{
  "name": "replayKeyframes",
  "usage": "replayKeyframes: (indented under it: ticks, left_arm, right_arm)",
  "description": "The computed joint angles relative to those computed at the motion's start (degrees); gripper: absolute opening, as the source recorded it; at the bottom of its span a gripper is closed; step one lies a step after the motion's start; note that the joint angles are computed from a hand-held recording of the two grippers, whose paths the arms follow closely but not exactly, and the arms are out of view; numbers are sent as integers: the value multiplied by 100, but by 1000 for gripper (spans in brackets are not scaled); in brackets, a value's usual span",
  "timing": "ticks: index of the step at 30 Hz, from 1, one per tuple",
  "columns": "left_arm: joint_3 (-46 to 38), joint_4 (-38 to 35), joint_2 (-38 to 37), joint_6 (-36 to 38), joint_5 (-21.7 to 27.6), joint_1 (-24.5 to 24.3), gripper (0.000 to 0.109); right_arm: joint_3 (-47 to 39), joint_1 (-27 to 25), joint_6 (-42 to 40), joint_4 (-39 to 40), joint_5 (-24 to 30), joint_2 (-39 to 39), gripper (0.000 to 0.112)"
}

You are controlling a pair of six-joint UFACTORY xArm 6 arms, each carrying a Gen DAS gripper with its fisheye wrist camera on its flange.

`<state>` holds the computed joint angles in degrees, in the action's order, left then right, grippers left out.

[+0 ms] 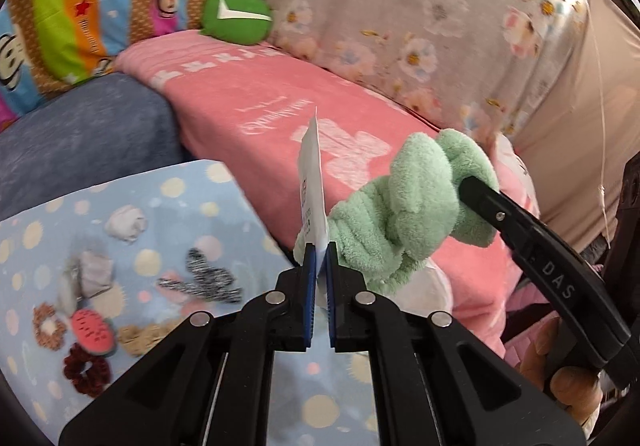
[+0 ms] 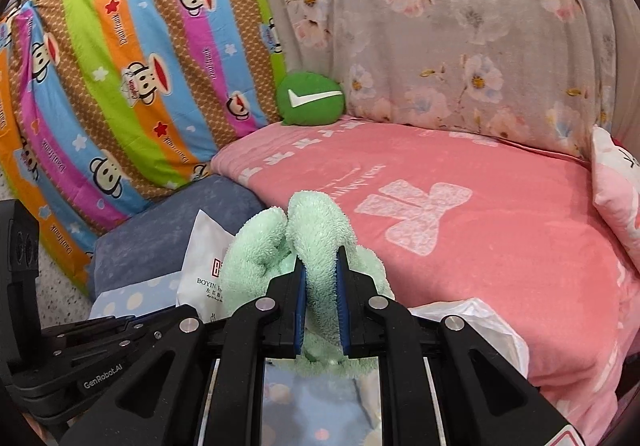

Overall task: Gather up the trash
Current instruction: 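Carry the green scrunchie over the trash bin and open the right gripper, then grasp the beige mesh fabric with the left gripper while the right grasps the tan stocking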

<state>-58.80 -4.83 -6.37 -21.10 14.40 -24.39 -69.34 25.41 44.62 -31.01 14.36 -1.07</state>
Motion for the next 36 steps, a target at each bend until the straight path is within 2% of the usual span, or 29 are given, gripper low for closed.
replayKeyframes:
  ticks: [5,9,12,14,15,16,22,24,35,36]
  left_arm:
    - [-857,-1147,784,1171,93,-468,5]
    - [-1448,-1532,1355,1502,279,-694,5]
    - [-1743,-1800,1655,1730,363,-814,11]
    - [-1868,-1500,1819,1418,351,-840,23]
    - [-1894,-1244,1860,1185,347,-839,35]
    - [-1912,-1035,1899,980,324,-834,41]
    - [-1901,-460,1953,332,424,-755,48]
    - [-1800,-190,1887,67,377,-707,53]
    - [-860,617,1225,-986,131,-381,60]
    - [-756,690,1151,-1096,111,-345,65]
  right_arm:
    - [329,-431,37,-26,60,-201,12]
    - [602,-762,38,73,67,-302,13]
    - [740,-938,232,-82,65,-350,27]
    - [853,-1044,482,-314,41,-434,40]
    - [870,-1071,578,-420,58,-458,48]
    - [895,-1099,707,-584,102,-496,50]
    - [1000,-1103,845,-818,176,-604,62]
    - [1010,-1062,945,-924,185,-605,63]
    - [1007,-662,787,-734,142,-501,69]
    - [1005,-605,762,-704,132,-484,69]
